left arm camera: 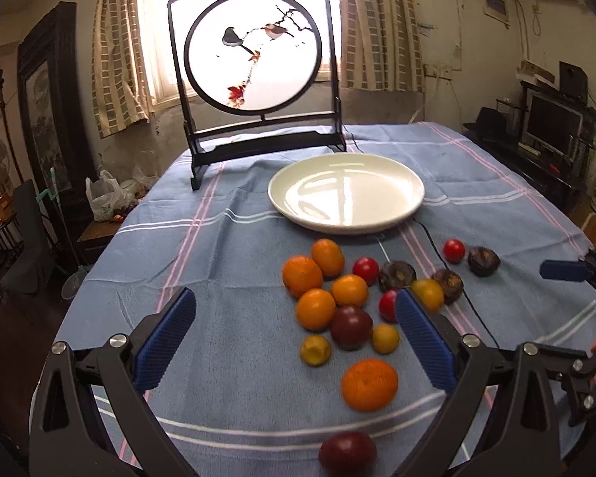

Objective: Organize fruits
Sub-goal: 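Grasp a red plum with the left tool while the right tool grasps a yellow tomato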

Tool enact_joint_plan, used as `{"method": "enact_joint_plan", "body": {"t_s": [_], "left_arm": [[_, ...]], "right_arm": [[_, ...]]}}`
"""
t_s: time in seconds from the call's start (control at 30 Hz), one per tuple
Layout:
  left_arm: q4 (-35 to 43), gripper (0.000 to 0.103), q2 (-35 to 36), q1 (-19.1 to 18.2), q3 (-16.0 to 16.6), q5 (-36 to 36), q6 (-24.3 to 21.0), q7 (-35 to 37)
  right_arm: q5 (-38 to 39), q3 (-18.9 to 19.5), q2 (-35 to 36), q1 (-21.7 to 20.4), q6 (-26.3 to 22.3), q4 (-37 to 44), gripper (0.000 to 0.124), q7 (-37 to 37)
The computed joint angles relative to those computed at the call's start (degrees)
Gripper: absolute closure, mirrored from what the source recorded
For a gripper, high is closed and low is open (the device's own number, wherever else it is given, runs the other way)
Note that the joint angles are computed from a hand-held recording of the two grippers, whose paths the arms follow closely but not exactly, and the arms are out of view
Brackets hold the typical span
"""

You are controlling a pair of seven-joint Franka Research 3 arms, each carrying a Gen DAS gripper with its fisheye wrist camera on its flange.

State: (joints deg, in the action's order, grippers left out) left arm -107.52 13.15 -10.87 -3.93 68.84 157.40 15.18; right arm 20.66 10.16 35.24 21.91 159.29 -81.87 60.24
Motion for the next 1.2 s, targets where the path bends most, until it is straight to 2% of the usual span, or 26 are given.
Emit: {"method": "enact_joint_plan", "body": {"t_s": [0.1, 0.2, 0.4, 0.57, 0.67, 0.73, 0.8, 0.9, 0.97, 1.03, 1.07, 1.1, 1.13, 1.2], "left_arm": [[-4.51, 0.005, -1.8, 0.8, -0.88, -2.08, 2.83, 5.19], [-8.12, 0.005, -3.1, 1.16, -1.55, -4.25, 4.2, 9.3], [-10.41, 0.005, -2.34, 1.61, -2.17, -11.73, 6.2, 14.94], [-10.17, 0.005, -0.37, 1.9, -2.75, -20.03, 6.85, 20.91], [-9.7, 0.005, 0.48, 1.25, -2.22, -22.52, 6.51, 22.8], [-9.59, 0.005, 0.72, 1.03, -1.86, -23.92, 6.57, 23.27], [-9.57, 0.005, 0.79, 0.99, -1.63, -25.26, 6.79, 23.8], [-9.67, 0.005, 0.71, 0.71, -1.32, -26.07, 6.86, 24.68], [-9.83, 0.014, 0.66, 0.58, -1.32, -26.24, 7.14, 25.42], [-9.92, 0.037, 0.93, 2.5, -3.67, -32.4, 6.93, 31.15], [-9.91, 0.042, 1.18, 3.41, -4.78, -35.84, 6.82, 34.02], [-9.92, 0.055, 1.43, 4.16, -5.71, -38.92, 6.77, 36.78], [-9.94, 0.061, 1.4, 3.4, -4.94, -38.7, 6.9, 36.73], [-10.31, 0.063, 1.24, 3.49, -5.15, -40.97, 7.55, 38.68]], "right_arm": [[-1.49, -0.02, -0.03, 0.29, -2.98, -0.76, 0.025, -2.18], [-2.46, -0.05, -0.04, 0.9, -3.53, -1.66, 0.025, -4.23], [-2.97, -0.68, 2.1, 2.09, -7.8, 2.19, 0.026, -3.44], [-7.01, -3.36, 5.68, 4.41, -14.86, 8.76, 0.041, 0.08], [-8.27, -3.17, 6.92, 4.37, -17.7, 10.68, 0.064, -0.65], [-8.01, -2.71, 6.35, 4.08, -15.9, 9.27, 0.078, -1.72], [-7.69, -2.48, 6.55, 3.8, -16.09, 9.58, 0.087, -2.16], [-6.77, -2.01, 6.37, 3.13, -16.7, 9.39, 0.087, -3.06], [-6.26, -1.88, 5.87, 2.82, -16.67, 8.68, 0.087, -3.53], [-6.11, -2.13, 6.37, 2.84, -17.16, 9.57, 0.087, -3.22], [-6.16, -2.33, 6.35, 2.96, -16.94, 9.51, 0.087, -2.96], [-6.19, -2.48, 6.24, 3.02, -16.73, 9.35, 0.087, -2.69], [-6.19, -2.52, 6.34, 3.01, -16.76, 9.49, 0.087, -2.57], [-6.18, -2.56, 6.12, 2.95, -16.41, 9.18, 0.087, -2.47]]}}
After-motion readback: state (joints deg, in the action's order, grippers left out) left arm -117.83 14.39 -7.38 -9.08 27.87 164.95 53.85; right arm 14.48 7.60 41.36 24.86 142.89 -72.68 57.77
